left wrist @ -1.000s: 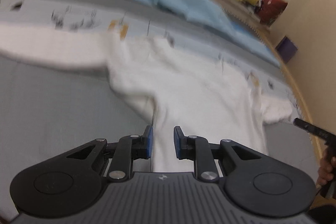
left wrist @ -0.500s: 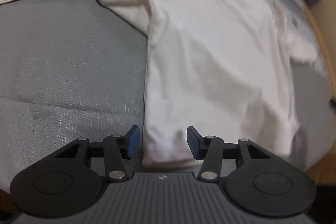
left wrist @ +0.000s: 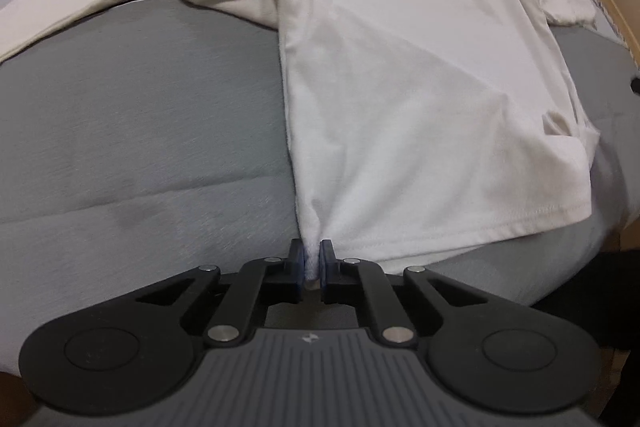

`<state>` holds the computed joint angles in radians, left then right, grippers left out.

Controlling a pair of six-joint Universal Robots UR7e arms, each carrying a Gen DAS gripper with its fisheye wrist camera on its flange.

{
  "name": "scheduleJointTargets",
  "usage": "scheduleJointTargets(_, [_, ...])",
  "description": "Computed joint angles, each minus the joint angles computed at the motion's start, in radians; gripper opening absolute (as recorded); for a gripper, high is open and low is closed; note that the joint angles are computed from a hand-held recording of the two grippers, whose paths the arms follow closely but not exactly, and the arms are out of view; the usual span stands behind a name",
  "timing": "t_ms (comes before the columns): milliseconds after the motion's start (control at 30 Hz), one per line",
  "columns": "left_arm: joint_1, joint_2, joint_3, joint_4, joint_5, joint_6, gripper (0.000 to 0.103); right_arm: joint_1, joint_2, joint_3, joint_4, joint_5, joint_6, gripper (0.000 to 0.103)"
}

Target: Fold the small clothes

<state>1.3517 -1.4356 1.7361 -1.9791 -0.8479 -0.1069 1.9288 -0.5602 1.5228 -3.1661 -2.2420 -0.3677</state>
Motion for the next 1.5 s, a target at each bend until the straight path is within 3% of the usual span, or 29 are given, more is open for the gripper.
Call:
scheduleJointTargets(100, [-0.009,-0.013,-0.003,0.092,0.074,-0.002,0.007,0.005,0.012,-0.011,0.027,0.005,-0.016,0.036])
scheduleJointTargets(267, [-0.009,-0.032,-0.021,0.187,0.065,0.035,0.010,0.011,0.035,-0.038,0.122,0.024,-0.025,0.036])
scheduleJointTargets(333, [-0.017,-0.038,-0.018,0.191,0.098,0.035,0.011,0.012,0.045,-0.051,0.183,0.030,-0.029,0.036])
scheduleJointTargets(600, [-0.026,-0.068,-0.026,0.185,0.073,0.018,0.011,0.025,0.109,-0.124,0.431,0.056,-0.059,0.044])
scheduleJointTargets(633, [-0.021,-0.068,-0.032,0.173,0.048,0.020,0.015,0.027,0.116,-0.132,0.447,0.042,-0.061,0.045])
scheduleJointTargets(733, [-0.011,-0.068,-0.019,0.128,0.004,-0.002,0.044,0.039,0.137,-0.142,0.462,-0.040,-0.089,0.045])
scheduleJointTargets(800, [0.003,-0.044,-0.032,0.127,-0.013,-0.020,0.044,0.038,0.128,-0.129,0.457,-0.053,-0.095,0.042])
scheduleJointTargets(833, [0.009,-0.032,-0.037,0.125,-0.018,-0.028,0.044,0.036,0.111,-0.111,0.438,-0.038,-0.092,0.035])
scheduleJointTargets(867, [0.011,-0.022,-0.043,0.131,-0.014,-0.042,0.044,0.032,0.097,-0.097,0.417,-0.026,-0.092,0.023])
scheduleJointTargets(933, [0.007,0.002,-0.053,0.142,0.013,-0.060,0.042,0.026,0.060,-0.063,0.380,-0.009,-0.074,0.011])
scheduleJointTargets(967, [0.006,0.011,-0.055,0.145,0.022,-0.062,0.035,0.020,0.042,-0.053,0.378,0.001,-0.063,0.009])
scheduleJointTargets(1033, [-0.004,0.025,-0.060,0.177,0.039,-0.061,0.019,0.006,-0.012,-0.016,0.367,0.043,-0.035,0.008])
scheduleJointTargets(1133, [-0.035,0.018,-0.033,0.200,0.094,-0.018,0.007,-0.014,-0.087,0.045,0.354,0.108,-0.016,0.007])
scheduleJointTargets(1333, [-0.094,-0.069,0.033,0.222,0.164,0.021,0.005,-0.049,-0.213,0.146,0.369,0.202,-0.011,0.007])
scheduleJointTargets(1400, [-0.105,-0.095,0.043,0.263,0.150,0.032,0.006,-0.059,-0.221,0.146,0.424,0.177,-0.011,0.007])
scheduleJointTargets(1500, [-0.110,-0.102,0.058,0.328,0.141,0.052,0.007,-0.071,-0.226,0.131,0.615,0.117,0.043,0.009])
